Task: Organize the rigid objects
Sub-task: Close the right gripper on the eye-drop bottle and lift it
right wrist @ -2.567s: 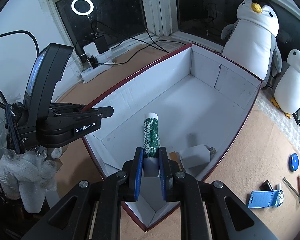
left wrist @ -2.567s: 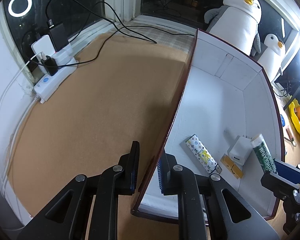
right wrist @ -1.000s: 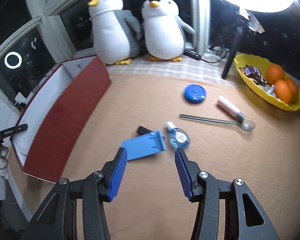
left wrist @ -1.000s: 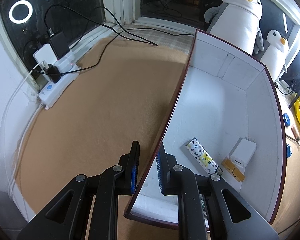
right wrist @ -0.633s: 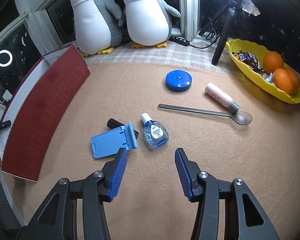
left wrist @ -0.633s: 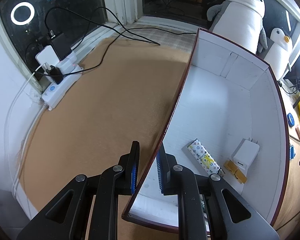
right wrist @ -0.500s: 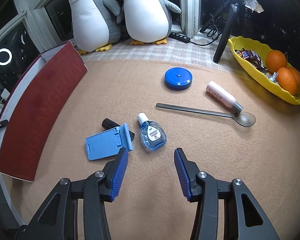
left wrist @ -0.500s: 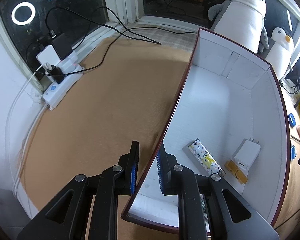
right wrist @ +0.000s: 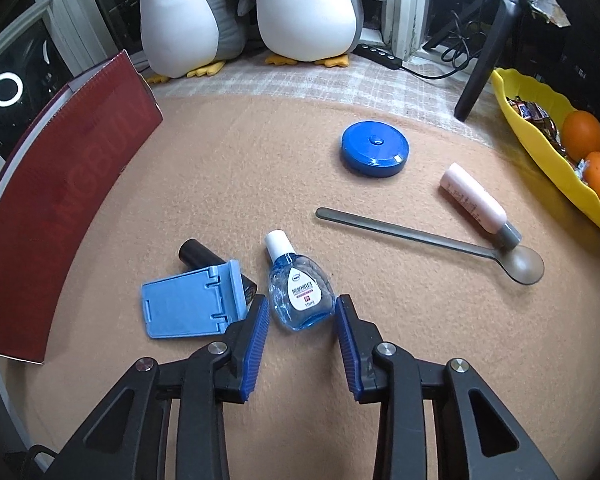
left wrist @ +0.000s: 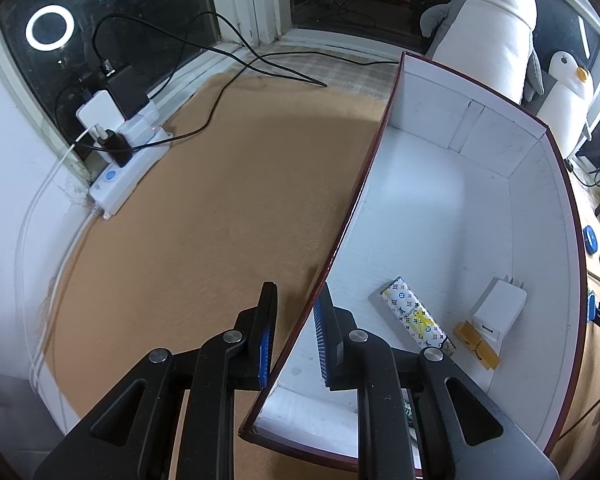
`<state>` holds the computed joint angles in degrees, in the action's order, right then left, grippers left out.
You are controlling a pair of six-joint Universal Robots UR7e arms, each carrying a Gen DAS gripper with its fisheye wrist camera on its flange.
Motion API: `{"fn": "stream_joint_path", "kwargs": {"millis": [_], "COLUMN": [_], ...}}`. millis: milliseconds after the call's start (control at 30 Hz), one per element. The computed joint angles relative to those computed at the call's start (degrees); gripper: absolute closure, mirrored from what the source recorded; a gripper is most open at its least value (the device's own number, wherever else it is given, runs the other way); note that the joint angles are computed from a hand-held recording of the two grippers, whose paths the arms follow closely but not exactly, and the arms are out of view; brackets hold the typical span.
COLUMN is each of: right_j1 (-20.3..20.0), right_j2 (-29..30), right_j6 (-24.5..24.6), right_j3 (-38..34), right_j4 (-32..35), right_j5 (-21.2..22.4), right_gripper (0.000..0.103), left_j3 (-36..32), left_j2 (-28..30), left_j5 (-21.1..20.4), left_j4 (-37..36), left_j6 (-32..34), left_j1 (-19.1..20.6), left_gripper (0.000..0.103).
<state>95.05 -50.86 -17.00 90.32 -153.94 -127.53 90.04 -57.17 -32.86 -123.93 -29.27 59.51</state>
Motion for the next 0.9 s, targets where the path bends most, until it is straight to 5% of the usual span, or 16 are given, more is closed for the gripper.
{"fn": "stream_joint_path", "kwargs": {"millis": [900], "right_j1": [0.5], "right_j2": [2.8], "right_j6": [-4.1], "right_j3": [-3.6], "right_j4": [1.5], "right_j5": [-2.9], "right_gripper": [0.075], "left_j3": [0.0], "left_j2": [0.1], "left_j5": [-0.2], "left_j4": [-0.5], "left_j6": [-0.1], "left_j1": [0.1], "left_gripper": [0.086]}}
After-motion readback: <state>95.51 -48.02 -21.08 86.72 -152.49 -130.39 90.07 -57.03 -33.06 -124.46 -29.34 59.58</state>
